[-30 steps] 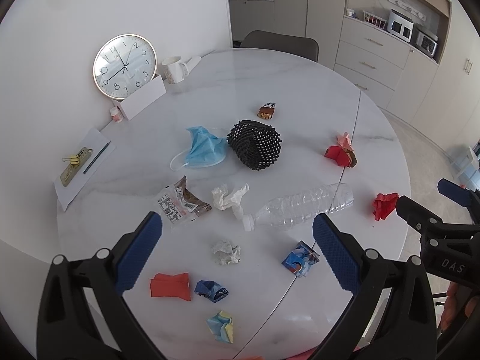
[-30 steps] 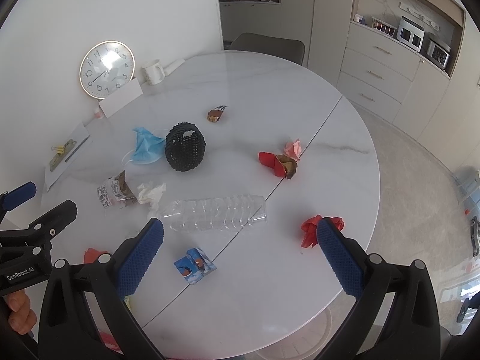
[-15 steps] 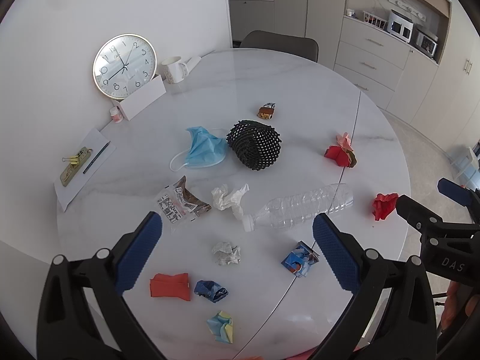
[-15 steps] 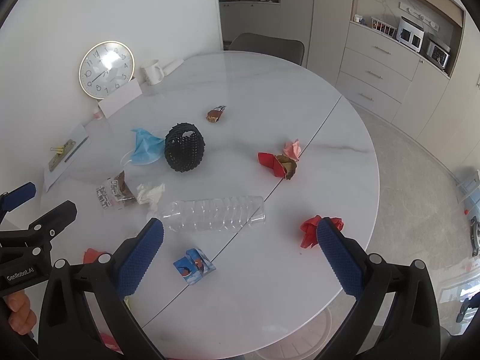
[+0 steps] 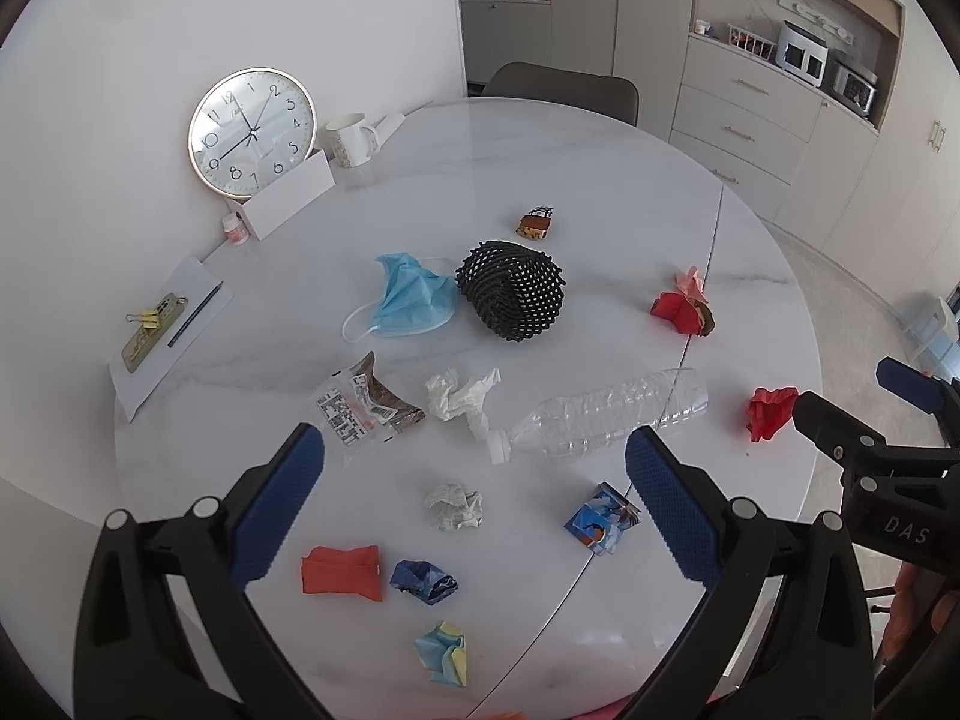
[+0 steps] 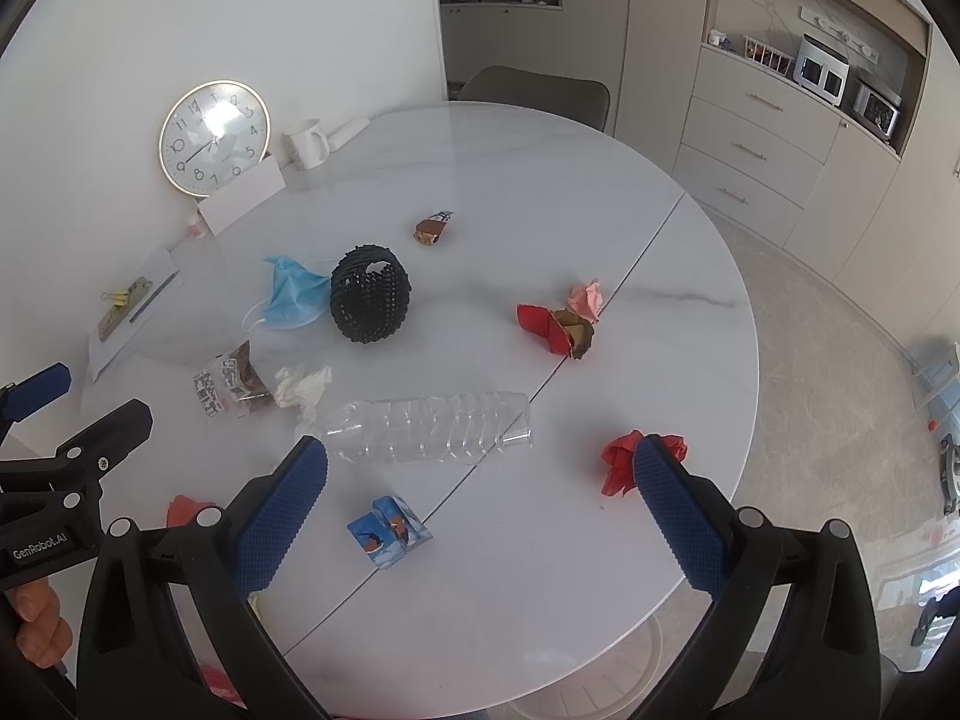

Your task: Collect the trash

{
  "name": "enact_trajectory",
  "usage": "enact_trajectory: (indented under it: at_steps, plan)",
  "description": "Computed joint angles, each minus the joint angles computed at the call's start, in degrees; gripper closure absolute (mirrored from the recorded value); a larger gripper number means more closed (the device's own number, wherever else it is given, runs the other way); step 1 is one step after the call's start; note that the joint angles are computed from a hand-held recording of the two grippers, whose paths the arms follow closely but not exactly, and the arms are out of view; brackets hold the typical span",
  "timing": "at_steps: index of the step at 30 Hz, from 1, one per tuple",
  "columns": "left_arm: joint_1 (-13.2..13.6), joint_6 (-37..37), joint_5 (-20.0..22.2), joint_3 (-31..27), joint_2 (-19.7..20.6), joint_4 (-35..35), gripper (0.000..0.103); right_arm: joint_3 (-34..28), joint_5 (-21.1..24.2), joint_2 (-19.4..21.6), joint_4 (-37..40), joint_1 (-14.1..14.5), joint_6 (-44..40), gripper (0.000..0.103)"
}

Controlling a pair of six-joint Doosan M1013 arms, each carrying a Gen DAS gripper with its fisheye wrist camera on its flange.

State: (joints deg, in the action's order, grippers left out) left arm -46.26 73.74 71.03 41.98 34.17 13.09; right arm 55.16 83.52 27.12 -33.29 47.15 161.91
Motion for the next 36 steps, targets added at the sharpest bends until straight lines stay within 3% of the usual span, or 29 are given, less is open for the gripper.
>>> enact_trajectory:
  at_steps: [24, 33, 36]
  plan:
    - [0.11, -0.05, -0.92, 1.0, -0.48, -0.25, 0.006, -0.08, -0.4, 0.18, 0.27, -0.08, -0.5, 0.002]
    - [2.88, 10.24, -9.51, 11.73, -4.19, -4.44, 0.006, 2.97, -6.1, 0.78, 5.1, -0.27, -5.09, 0.002]
    - [4.46, 13.73, -9.37, 15.11, -5.0, -6.55, 0.006, 4.62, -9.06, 1.18, 8.24, -0.51, -5.97, 0.002]
